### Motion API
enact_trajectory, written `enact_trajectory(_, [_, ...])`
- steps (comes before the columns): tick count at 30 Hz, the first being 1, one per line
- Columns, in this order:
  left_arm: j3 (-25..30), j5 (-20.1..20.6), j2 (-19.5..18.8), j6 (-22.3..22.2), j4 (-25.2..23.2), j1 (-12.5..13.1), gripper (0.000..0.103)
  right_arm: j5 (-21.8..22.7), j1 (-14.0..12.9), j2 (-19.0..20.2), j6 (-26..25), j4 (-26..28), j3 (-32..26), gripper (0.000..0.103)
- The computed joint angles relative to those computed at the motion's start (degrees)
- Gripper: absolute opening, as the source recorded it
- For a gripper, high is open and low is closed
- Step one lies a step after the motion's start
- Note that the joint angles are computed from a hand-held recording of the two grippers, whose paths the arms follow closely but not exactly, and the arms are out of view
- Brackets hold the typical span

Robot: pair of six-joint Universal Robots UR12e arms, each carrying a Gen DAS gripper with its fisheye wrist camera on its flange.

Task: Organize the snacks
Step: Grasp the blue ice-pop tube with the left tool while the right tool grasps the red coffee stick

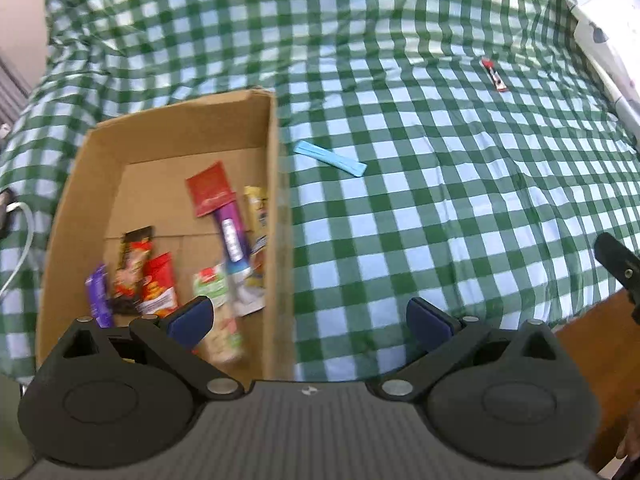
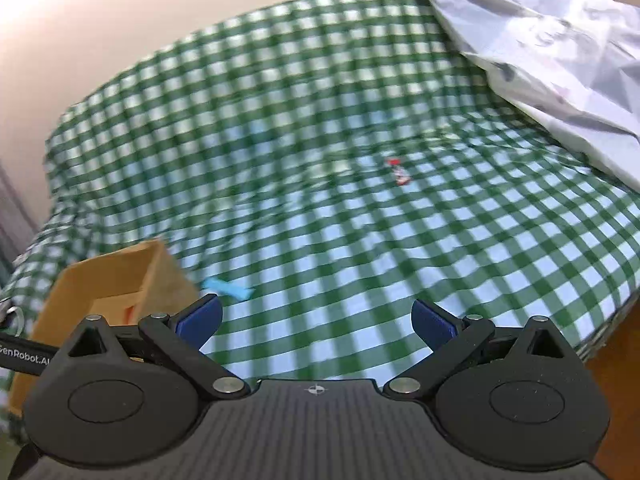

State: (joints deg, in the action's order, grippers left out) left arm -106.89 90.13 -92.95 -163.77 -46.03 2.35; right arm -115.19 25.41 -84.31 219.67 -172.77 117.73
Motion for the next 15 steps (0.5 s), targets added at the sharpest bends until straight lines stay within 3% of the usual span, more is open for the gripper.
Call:
enact_trajectory(6, [5.96, -1.71, -7.67, -8.14, -3.42, -2.45, 0.103, 0.38, -4.4, 2.81, -2.23, 0.69, -1.21, 0.1])
enact_trajectory(9, [8.12, -1.31, -11.61, -11.36, -2.28, -3.87, 0.103, -0.21, -6.59, 5.08, -4.59, 0.83, -2.82, 0.101])
enact_trajectory(12, [11.1, 0.54, -16.24, -13.55, -1.26, -5.28, 0.103, 1.07, -9.91, 8.11, -8.0, -0.73, -4.49, 0.101])
enact_trajectory(15, [15.65, 0.99, -21.05, -19.03, -3.9, -5.65, 0.103, 2.89, -14.01, 11.6, -11.65, -2.71, -6.48, 0.101])
